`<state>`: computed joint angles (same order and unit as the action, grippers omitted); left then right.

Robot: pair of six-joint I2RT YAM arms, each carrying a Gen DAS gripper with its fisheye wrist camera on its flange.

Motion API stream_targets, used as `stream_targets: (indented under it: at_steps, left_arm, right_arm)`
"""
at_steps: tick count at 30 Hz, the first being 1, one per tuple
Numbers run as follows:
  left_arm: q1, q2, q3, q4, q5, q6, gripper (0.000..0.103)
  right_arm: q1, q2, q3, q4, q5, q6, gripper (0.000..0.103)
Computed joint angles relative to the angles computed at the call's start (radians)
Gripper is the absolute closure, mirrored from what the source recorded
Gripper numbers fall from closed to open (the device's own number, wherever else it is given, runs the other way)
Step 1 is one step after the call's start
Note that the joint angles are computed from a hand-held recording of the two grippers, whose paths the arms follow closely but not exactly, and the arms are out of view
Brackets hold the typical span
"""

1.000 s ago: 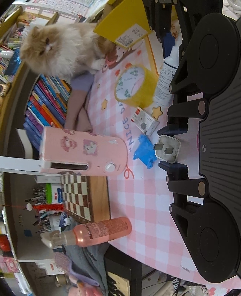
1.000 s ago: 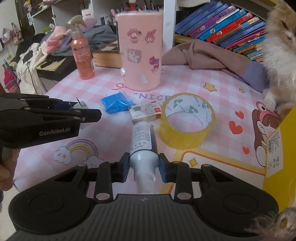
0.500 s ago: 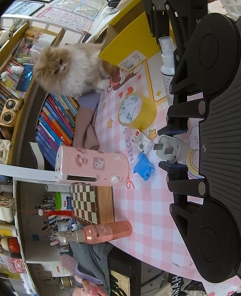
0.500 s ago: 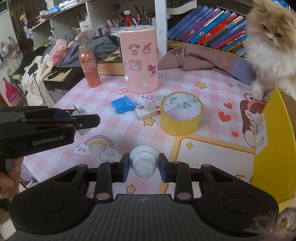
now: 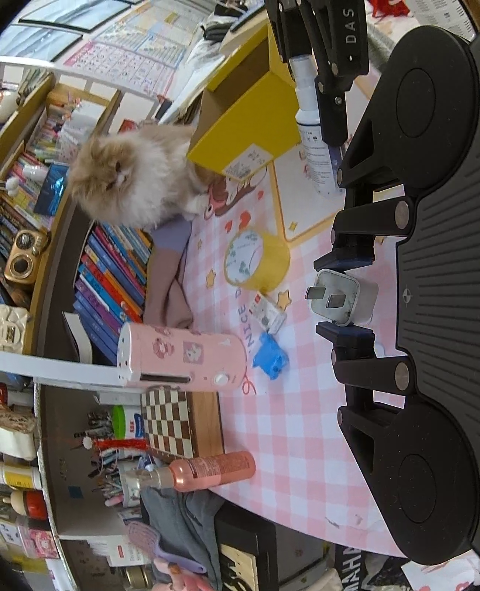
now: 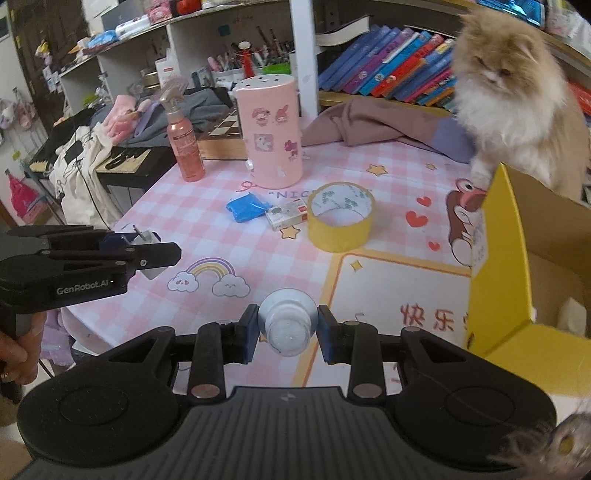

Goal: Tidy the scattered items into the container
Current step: 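Carry the plug adapter in the left tool while the right tool carries the spray bottle to the box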

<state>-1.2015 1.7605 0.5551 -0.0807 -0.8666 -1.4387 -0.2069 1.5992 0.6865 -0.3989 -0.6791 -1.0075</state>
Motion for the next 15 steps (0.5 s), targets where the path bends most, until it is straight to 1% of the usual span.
stream_targets:
  at_steps: [2,5,10,15]
  left_arm:
    - [-0.013,-0.007,0.008,0.001,0.0,0.01,0.076]
    - [-0.024,-0.01,0.024,0.018,0.006,0.055,0.076]
    - [-0.022,-0.01,0.038,0.092,0.045,0.174,0.076]
    - [-0.002,0.021,0.07,0.181,0.097,0.306,0.076]
  right_arm:
    - [-0.023,-0.016,-0.002,-0.024,-0.003,-0.014,0.073]
    - [-0.061,-0.038,-0.004,-0.061,-0.012,-0.037,0.073]
    - [-0.145,-0.06,0.0,-0.126,-0.027,-0.085,0.073]
    - [-0.244,-0.048,0.022,-0.173,-0.032,-0.117,0.073]
